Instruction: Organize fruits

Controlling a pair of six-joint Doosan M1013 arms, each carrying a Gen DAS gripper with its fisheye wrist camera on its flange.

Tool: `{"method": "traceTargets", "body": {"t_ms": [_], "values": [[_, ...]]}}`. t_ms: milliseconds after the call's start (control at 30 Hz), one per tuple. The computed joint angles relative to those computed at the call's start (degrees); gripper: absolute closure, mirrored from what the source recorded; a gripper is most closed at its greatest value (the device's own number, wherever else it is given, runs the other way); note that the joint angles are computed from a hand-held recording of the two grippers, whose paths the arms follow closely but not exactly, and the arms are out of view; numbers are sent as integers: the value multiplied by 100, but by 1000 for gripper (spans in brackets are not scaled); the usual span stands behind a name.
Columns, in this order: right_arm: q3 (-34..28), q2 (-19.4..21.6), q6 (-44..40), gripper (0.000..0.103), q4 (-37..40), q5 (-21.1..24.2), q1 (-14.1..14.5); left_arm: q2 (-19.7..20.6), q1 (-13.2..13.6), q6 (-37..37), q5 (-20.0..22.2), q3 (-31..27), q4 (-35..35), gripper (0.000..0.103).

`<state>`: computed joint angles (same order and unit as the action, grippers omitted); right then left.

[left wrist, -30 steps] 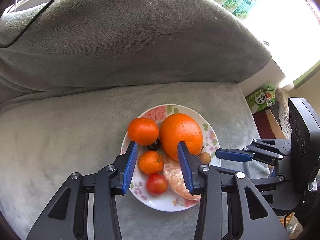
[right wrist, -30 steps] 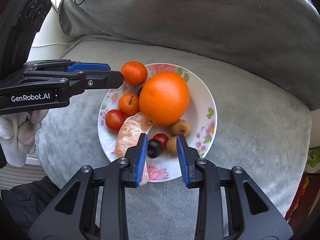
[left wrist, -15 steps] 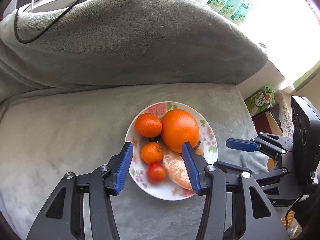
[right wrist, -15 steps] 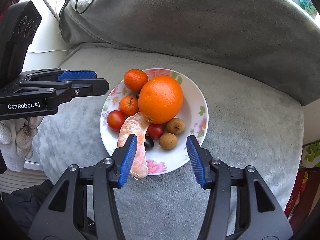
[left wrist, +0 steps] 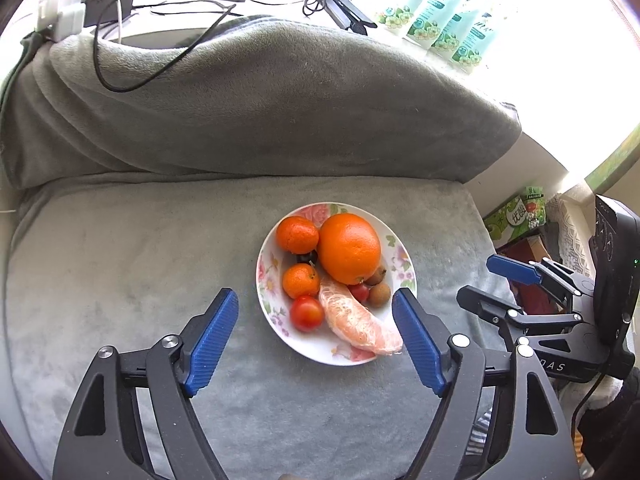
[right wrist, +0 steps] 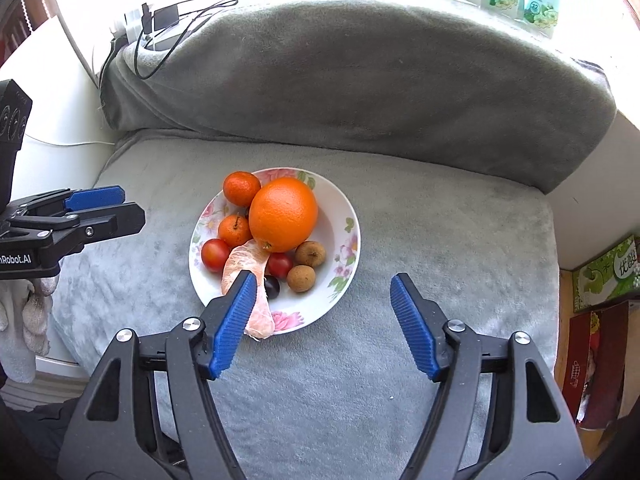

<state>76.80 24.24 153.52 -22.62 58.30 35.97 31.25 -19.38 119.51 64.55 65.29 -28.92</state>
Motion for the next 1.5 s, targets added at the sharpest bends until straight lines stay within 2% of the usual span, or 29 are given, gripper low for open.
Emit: {"method": "traceTargets", "body": {"t_ms": [200, 667, 1500], "values": [[-1, -45, 376, 28, -297, 191, 76, -79, -30, -244, 113, 45, 307, 21], [-68, -77, 616, 27, -627, 272, 177, -348, -1, -369, -207, 279, 431, 21], [-44, -74, 572, 27, -559, 315, 204, -414, -79, -500, -229, 295, 676, 21]]}}
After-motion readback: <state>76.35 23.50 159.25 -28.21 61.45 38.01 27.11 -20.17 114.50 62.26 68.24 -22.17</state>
